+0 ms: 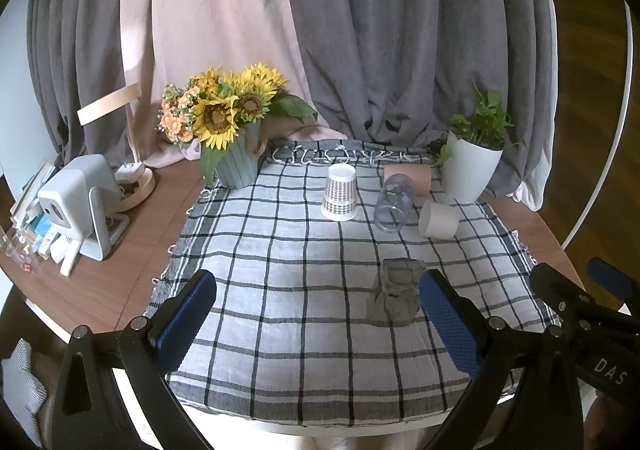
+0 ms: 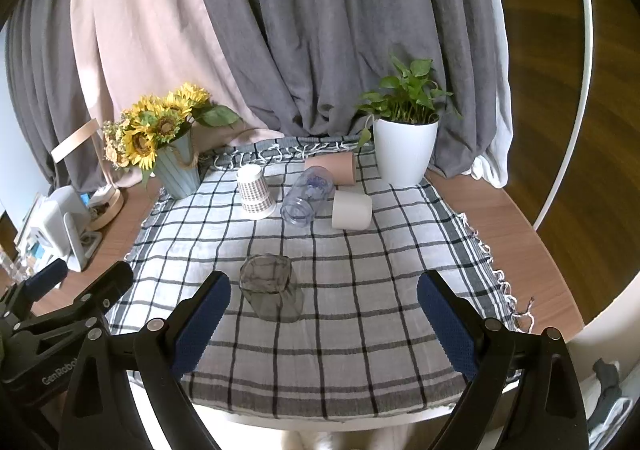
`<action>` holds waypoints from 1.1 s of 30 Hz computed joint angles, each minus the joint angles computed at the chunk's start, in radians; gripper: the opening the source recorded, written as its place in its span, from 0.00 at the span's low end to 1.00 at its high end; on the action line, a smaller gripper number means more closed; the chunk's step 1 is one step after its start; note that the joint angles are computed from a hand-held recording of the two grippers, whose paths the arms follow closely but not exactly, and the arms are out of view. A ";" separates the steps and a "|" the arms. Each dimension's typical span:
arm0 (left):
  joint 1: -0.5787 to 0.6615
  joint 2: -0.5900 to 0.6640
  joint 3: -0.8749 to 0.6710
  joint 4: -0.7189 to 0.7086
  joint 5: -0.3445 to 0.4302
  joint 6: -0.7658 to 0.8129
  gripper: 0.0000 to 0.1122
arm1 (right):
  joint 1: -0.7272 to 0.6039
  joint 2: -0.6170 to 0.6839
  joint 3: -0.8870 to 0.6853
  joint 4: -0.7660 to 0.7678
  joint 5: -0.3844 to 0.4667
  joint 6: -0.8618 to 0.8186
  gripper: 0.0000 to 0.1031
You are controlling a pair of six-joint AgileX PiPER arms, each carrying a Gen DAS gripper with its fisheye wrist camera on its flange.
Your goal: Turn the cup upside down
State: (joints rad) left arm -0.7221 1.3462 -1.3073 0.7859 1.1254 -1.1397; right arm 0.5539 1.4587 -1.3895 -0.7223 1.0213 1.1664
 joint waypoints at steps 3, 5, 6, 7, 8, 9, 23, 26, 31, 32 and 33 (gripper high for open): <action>0.004 0.000 0.001 0.001 -0.007 0.005 0.92 | -0.001 0.001 -0.002 0.000 0.001 0.001 0.92; 0.005 0.003 -0.003 0.001 -0.008 0.009 0.92 | 0.000 0.004 -0.005 -0.003 0.004 0.005 0.92; 0.005 0.004 -0.003 0.001 -0.008 0.009 0.92 | 0.001 0.007 -0.008 -0.004 0.006 0.007 0.92; 0.004 0.004 -0.004 0.003 -0.007 0.008 0.92 | 0.002 0.007 -0.009 -0.005 0.008 0.009 0.92; 0.004 0.004 -0.004 0.003 -0.007 0.008 0.92 | 0.000 0.011 -0.013 -0.003 0.007 0.007 0.92; 0.005 0.004 -0.004 0.000 -0.008 0.008 0.92 | -0.001 0.011 -0.013 -0.002 0.006 0.005 0.92; -0.009 0.017 -0.021 0.008 0.013 0.004 0.92 | -0.002 0.018 -0.022 0.010 0.008 -0.005 0.92; -0.010 0.012 -0.016 0.014 0.013 -0.006 0.92 | 0.002 0.019 -0.021 0.002 0.011 0.008 0.92; -0.021 0.010 -0.014 0.028 0.024 -0.019 0.92 | 0.005 0.017 -0.016 -0.003 0.010 0.014 0.92; -0.022 0.009 -0.014 0.028 0.025 -0.018 0.92 | 0.006 0.015 -0.014 -0.004 0.009 0.014 0.92; -0.024 0.009 -0.014 0.030 0.026 -0.019 0.92 | 0.007 0.013 -0.012 -0.006 0.010 0.015 0.92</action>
